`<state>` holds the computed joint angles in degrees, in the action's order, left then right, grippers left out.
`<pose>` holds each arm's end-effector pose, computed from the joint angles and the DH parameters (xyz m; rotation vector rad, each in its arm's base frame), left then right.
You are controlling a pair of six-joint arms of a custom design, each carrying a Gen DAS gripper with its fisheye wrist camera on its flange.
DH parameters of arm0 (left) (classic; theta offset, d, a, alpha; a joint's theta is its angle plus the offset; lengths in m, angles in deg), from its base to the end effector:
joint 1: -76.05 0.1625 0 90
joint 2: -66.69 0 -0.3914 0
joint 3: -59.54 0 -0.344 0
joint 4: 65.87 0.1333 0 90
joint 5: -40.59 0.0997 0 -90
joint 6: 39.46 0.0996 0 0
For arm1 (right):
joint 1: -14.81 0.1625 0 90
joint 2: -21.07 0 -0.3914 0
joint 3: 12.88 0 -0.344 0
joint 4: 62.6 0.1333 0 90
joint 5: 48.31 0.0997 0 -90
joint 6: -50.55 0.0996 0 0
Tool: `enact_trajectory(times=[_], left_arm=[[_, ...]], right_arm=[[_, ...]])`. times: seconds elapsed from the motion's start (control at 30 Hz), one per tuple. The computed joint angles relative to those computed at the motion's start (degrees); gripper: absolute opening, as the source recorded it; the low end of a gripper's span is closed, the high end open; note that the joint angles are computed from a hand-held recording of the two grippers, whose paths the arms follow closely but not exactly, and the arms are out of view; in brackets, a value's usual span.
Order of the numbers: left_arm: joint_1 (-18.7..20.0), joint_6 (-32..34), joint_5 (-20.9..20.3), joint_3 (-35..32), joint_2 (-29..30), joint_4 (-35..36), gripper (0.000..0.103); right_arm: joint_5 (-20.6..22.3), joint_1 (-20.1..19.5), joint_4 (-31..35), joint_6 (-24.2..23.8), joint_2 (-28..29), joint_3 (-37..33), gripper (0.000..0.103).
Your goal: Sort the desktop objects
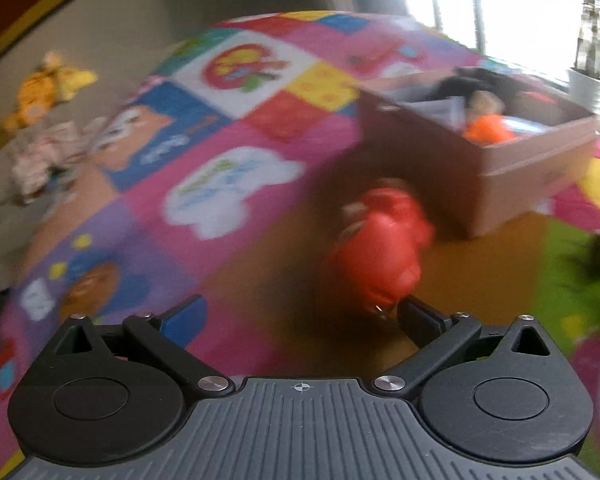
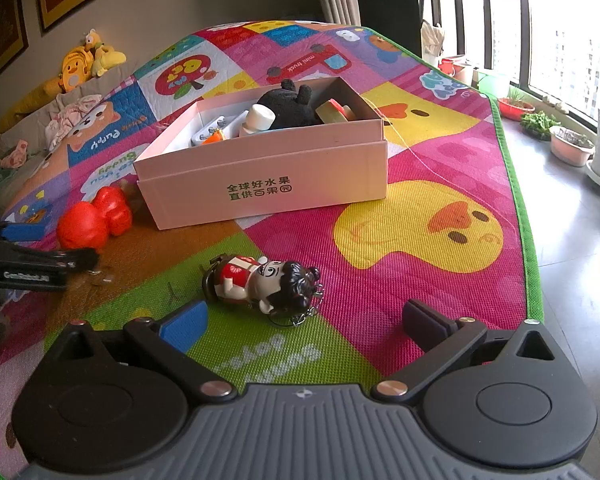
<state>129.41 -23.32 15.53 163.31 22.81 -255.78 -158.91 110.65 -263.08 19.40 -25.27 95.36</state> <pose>-0.1538 -0.5813 0.1680 0.4654 1.9621 -0.9264 0.1556 -0.5552 0.1553 0.5853 -2.3819 0.9791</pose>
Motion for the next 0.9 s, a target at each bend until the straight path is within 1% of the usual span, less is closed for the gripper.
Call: enact_trajectory(times=[0.03, 0.07, 0.13, 0.17, 0.2, 0.23, 0.3, 0.33, 0.37, 0.47, 0.57, 0.67, 0.73, 0.77, 0.9], left_arm=[[0.2, -0.8, 0.4, 0.1, -0.5, -0.3, 0.103], [0.4, -2.5, -0.5, 0.6, -1.5, 0.0, 0.103], [1.0, -5.9, -5.9, 1.6, -3.9, 1.5, 0.103], [1.1, -6.2, -8.0, 1.6, -4.2, 1.5, 0.103], [1.1, -4.8, -9.5, 1.3, -3.9, 0.5, 0.103], [1.1, -2.1, -10.3, 0.7, -3.0, -1.1, 0.103], [1.0, 5.2, -10.5, -1.4, -0.4, -5.0, 0.103], [1.2, 7.7, -10.4, -2.6, 0.7, -5.9, 0.103], [1.4, 8.4, -10.8, -3.7, 1.3, -5.4, 0.103], [2.5, 8.1, -14.2, -5.7, 1.8, -1.9, 0.103], [3.0, 9.3, -15.7, -7.2, 2.7, -0.1, 0.103], [3.2, 9.4, -15.8, -7.7, 3.5, 0.1, 0.102], [3.1, 9.4, -14.7, -7.8, 3.9, -0.9, 0.089], [3.1, 8.9, -14.4, -7.8, 3.8, -0.5, 0.086], [2.9, 8.0, -15.1, -6.3, 2.8, -0.8, 0.085]], right_arm=[[0.0, 0.0, 0.0, 0.0, 0.0, 0.0, 0.103], [0.0, 0.0, 0.0, 0.0, 0.0, 0.0, 0.103], [0.0, 0.0, 0.0, 0.0, 0.0, 0.0, 0.103], [0.0, 0.0, 0.0, 0.0, 0.0, 0.0, 0.103], [0.0, 0.0, 0.0, 0.0, 0.0, 0.0, 0.103], [0.0, 0.0, 0.0, 0.0, 0.0, 0.0, 0.103], [0.0, 0.0, 0.0, 0.0, 0.0, 0.0, 0.103], [0.0, 0.0, 0.0, 0.0, 0.0, 0.0, 0.103], [0.0, 0.0, 0.0, 0.0, 0.0, 0.0, 0.103], [0.0, 0.0, 0.0, 0.1, 0.0, 0.0, 0.103], [0.1, 0.0, 0.0, 0.1, 0.0, 0.0, 0.103], [0.0, 0.0, -0.1, 0.1, 0.1, 0.0, 0.103], [0.1, 0.0, -0.1, 0.1, 0.1, 0.0, 0.103], [0.1, 0.0, -0.1, 0.1, 0.1, 0.0, 0.103], [-2.0, 0.8, 0.0, -0.9, 0.8, -0.7, 0.103]])
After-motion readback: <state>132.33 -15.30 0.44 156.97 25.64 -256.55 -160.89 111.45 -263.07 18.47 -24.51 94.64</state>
